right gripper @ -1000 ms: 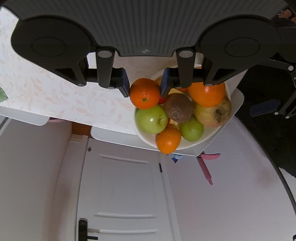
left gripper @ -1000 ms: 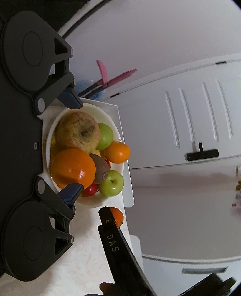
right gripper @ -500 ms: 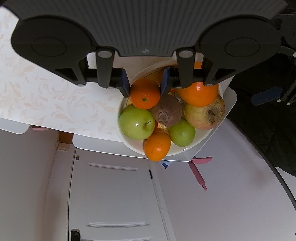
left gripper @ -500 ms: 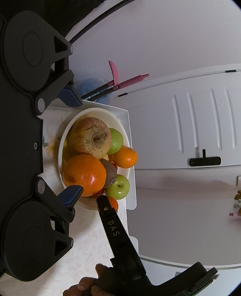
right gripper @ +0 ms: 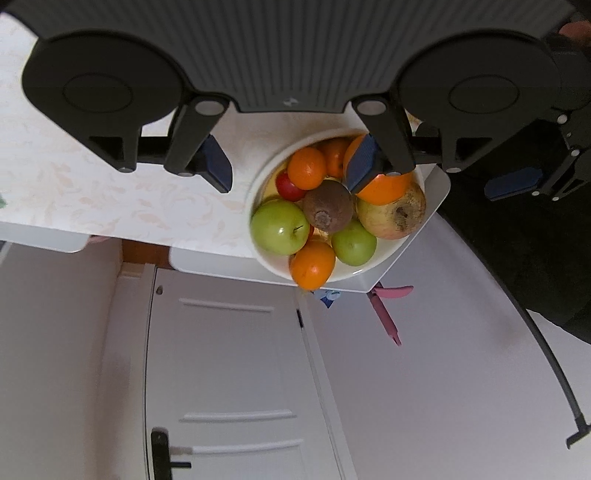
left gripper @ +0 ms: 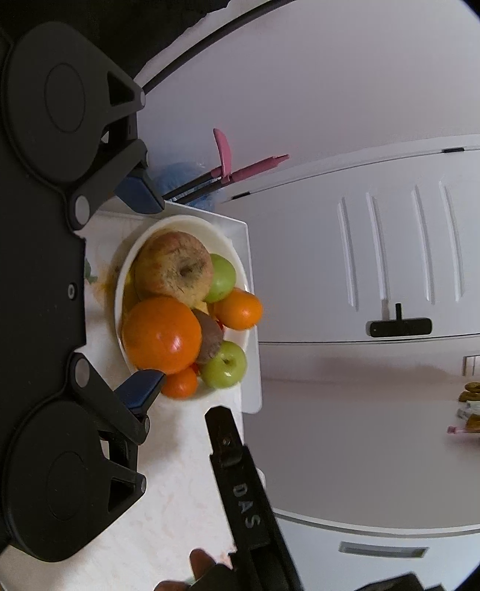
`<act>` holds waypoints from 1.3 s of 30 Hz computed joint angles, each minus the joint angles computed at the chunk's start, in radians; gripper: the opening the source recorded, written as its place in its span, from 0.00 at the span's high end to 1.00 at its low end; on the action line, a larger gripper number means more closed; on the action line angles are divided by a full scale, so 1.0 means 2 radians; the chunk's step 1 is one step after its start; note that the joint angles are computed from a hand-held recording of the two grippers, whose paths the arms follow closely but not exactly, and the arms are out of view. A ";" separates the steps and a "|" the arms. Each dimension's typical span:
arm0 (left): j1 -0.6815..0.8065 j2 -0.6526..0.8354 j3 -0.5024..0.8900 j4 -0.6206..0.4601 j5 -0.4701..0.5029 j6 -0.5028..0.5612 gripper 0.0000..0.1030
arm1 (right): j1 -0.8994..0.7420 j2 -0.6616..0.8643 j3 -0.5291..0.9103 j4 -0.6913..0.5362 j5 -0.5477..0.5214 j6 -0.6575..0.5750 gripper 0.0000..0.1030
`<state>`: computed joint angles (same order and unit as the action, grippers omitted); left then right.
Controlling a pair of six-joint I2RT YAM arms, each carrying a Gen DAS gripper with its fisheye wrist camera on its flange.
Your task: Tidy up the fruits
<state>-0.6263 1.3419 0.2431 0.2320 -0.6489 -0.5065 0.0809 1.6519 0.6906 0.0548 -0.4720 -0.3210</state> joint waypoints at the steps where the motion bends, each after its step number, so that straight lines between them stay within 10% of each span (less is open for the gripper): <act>1: -0.014 -0.008 0.009 -0.024 -0.010 -0.015 0.09 | -0.010 -0.018 -0.005 -0.013 -0.006 -0.008 0.19; 24: -0.310 0.026 0.324 -0.627 -0.182 -0.469 0.00 | -0.405 -0.275 0.016 -0.365 -0.164 -0.292 0.00; 39: -0.365 0.079 0.359 -0.699 -0.174 -0.573 0.00 | -0.473 -0.275 0.006 -0.393 -0.171 -0.333 0.00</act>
